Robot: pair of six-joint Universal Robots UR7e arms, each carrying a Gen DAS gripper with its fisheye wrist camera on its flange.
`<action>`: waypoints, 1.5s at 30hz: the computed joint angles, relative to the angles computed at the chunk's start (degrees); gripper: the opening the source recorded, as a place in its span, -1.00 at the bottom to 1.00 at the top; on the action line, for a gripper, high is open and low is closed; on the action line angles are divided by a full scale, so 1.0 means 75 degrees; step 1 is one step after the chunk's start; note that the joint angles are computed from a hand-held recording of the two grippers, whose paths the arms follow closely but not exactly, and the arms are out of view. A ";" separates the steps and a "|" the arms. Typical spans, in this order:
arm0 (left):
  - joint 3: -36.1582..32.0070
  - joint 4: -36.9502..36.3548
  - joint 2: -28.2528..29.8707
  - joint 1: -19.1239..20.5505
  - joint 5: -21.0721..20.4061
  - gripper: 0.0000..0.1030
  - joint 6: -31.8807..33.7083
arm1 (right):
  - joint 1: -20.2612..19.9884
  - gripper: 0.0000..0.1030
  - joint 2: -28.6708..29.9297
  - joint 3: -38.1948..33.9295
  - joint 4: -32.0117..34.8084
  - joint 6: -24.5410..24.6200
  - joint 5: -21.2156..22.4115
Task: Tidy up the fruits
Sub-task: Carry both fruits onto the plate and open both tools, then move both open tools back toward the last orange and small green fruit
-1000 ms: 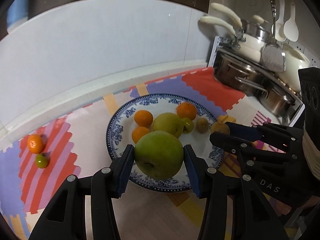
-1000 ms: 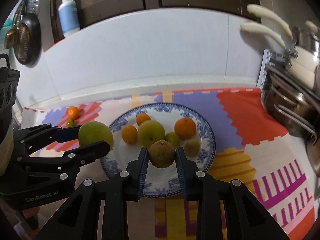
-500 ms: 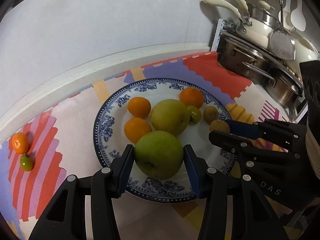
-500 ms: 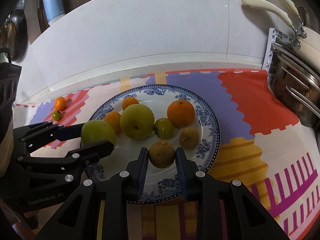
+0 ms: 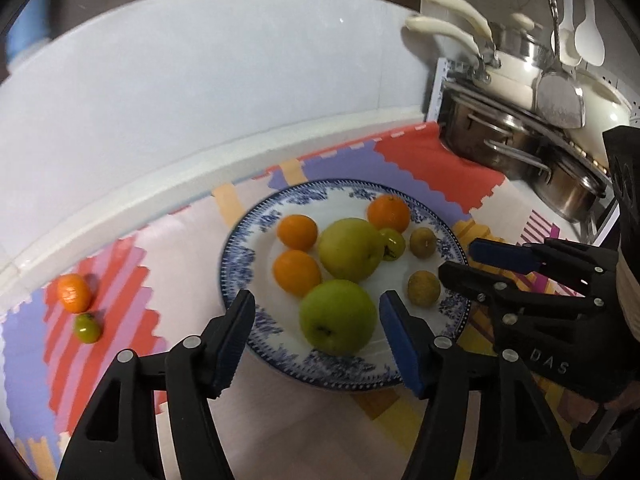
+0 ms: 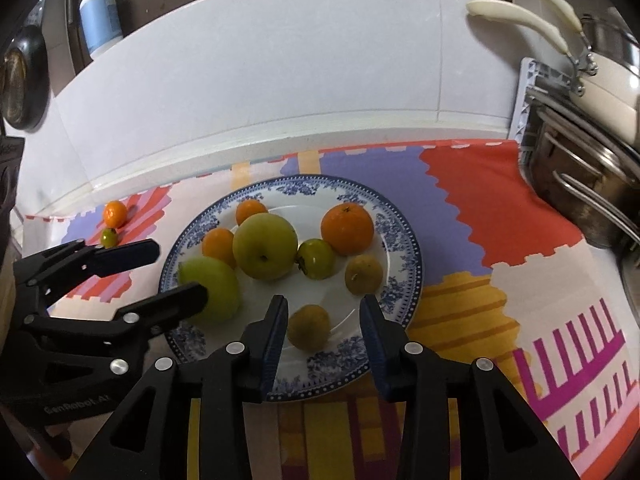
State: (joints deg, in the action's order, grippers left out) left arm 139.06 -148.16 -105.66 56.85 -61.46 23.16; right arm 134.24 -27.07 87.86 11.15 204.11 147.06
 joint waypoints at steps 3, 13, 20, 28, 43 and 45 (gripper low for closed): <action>0.0094 0.0049 -0.0442 -0.0148 0.0114 0.34 -0.0056 | 0.0204 -0.25 0.0040 -0.0087 0.0118 0.0123 0.0232; 0.0220 0.0632 -0.2056 -0.0821 0.0758 0.57 -0.0459 | 0.0973 -0.06 0.0208 -0.0533 0.0393 0.0296 0.0665; 0.0140 0.1221 -0.3124 -0.1264 0.1291 0.70 -0.0679 | 0.1452 0.12 0.0440 -0.1058 0.0492 -0.0042 0.0890; -0.0051 0.1868 -0.4143 -0.1624 0.1928 0.87 -0.0799 | 0.1892 0.21 0.0835 -0.1846 0.0627 -0.0406 0.1078; -0.0907 0.0758 -0.4082 -0.0156 0.1236 0.90 0.1048 | 0.2324 0.26 0.2254 -0.4255 0.1483 -0.0575 0.1098; -0.1101 0.0514 -0.3848 0.0353 0.0778 0.90 0.1457 | 0.2355 0.26 0.2534 -0.4721 0.1737 -0.0519 0.1101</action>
